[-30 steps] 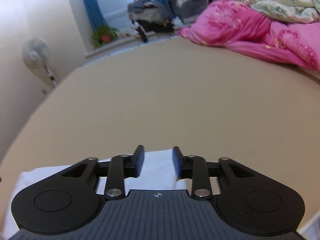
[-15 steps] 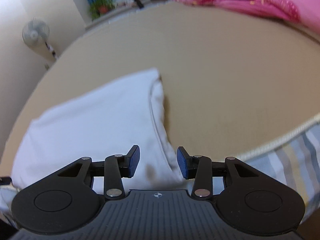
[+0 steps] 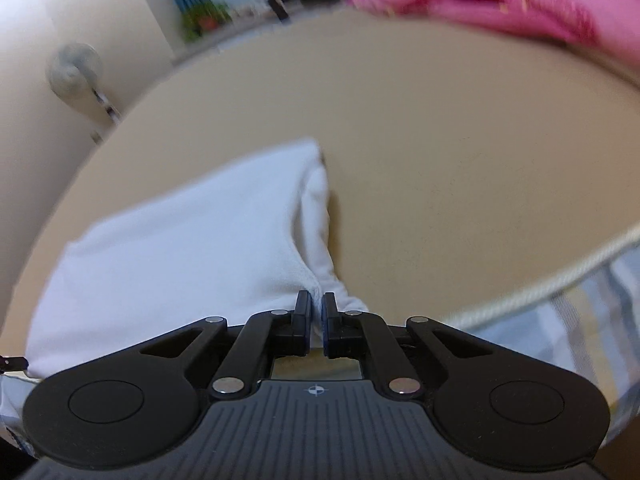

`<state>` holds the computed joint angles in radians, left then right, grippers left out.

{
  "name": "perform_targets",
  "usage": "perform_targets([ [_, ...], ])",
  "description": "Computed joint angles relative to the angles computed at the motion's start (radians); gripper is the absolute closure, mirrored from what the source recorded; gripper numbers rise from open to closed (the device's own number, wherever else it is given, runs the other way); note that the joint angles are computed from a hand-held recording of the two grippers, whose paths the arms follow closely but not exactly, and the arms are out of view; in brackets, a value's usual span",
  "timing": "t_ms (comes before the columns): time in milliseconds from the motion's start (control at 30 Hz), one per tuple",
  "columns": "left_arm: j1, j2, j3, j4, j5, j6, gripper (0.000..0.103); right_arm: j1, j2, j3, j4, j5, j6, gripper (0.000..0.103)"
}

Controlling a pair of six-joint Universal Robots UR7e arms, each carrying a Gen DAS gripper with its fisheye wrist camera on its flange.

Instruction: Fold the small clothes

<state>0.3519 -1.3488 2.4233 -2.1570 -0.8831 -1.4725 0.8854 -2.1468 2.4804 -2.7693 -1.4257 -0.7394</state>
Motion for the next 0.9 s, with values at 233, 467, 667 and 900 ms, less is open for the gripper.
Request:
perform_targets([
  [233,-0.035,0.039,-0.053,0.190,0.069,-0.081,0.102,0.053,0.093,-0.020,-0.061,-0.222,0.095,0.093],
  [467,-0.083,0.137,-0.075,0.108,0.139,0.059,0.101,-0.024,-0.006,0.030,-0.050,0.085,-0.074,0.076],
  [667,-0.070,0.185,-0.101,0.082,0.130,0.101,0.101,0.064,0.140,0.008,-0.096,-0.109,-0.103,0.077],
  [900,0.066,0.181,-0.102,0.005,-0.024,0.107,0.099,0.110,0.175,0.014,-0.146,-0.215,-0.135,0.077],
])
